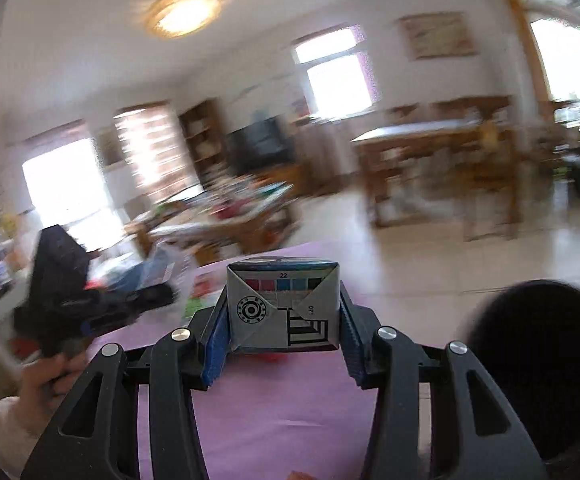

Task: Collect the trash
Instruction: 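Carry the clear tray over the black bin and open the left tool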

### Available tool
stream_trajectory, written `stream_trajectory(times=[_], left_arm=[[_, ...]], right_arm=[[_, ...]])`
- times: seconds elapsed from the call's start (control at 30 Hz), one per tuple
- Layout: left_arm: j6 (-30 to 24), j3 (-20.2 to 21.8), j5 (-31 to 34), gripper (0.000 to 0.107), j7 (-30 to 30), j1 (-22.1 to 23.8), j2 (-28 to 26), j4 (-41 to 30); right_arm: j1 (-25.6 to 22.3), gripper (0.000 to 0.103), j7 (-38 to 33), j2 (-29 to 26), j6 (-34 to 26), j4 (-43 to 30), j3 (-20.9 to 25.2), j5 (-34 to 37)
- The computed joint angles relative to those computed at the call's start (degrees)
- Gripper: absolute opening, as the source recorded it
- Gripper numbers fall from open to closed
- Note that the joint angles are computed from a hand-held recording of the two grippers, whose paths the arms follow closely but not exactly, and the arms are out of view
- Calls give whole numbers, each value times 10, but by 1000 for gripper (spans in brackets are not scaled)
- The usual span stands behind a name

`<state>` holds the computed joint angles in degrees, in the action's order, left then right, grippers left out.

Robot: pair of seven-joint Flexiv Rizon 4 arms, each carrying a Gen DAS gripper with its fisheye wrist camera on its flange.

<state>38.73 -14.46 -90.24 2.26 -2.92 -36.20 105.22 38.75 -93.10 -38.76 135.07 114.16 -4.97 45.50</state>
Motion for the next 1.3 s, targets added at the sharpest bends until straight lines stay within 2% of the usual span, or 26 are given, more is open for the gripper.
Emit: stream_trajectory(times=[0.1,0.13,0.3,0.43,0.53,0.57,0.63,0.73,0.93,0.97,1.03,1.07,1.1,1.13,1.2,1.3], left_arm=[[-7,-21,30,3,-6,-29,-22,-20],[-6,-28,39,3,-7,-39,-32,-30],[4,-66,100,3,-44,-89,-96,-96],[49,-91,159,3,-84,-130,-158,-158],[78,-97,214,3,-127,-155,-213,-218],[84,-99,230,3,-141,-161,-226,-233],[98,-100,262,3,-165,-170,-253,-264],[117,-108,298,3,-190,-176,-272,-287],[153,-125,357,3,-227,-170,-275,-287],[158,-126,367,6,-237,-170,-274,-287],[169,-132,384,25,-249,-166,-272,-282],[189,-140,384,49,-247,-160,-264,-269],[210,-155,380,67,-236,-149,-255,-249],[241,-179,368,69,-210,-132,-245,-224],[263,-210,358,69,-176,-102,-224,-185],[294,-250,330,72,-129,-61,-199,-136]], right_arm=[[27,47,-57,14,-8,5,-53,123],[22,47,-71,16,-10,5,-58,154],[-40,47,-68,6,-15,25,-22,205],[-86,47,-38,-16,-36,37,-3,189],[-96,47,9,-37,-47,48,0,159],[-115,47,35,-42,-26,71,19,135],[-125,47,71,-53,-15,91,28,103],[-116,47,99,-58,-18,105,21,88],[-105,50,145,-53,-47,121,-4,50],[-104,51,152,-51,-52,124,-7,41],[-104,69,169,-49,-52,134,-6,22],[-100,79,177,-49,-47,139,-8,19],[-90,80,182,-49,-44,142,-16,20],[-82,80,184,-50,-43,145,-26,19],[-39,80,179,-46,-63,146,-66,38],[-19,80,194,-46,-64,154,-85,29]])
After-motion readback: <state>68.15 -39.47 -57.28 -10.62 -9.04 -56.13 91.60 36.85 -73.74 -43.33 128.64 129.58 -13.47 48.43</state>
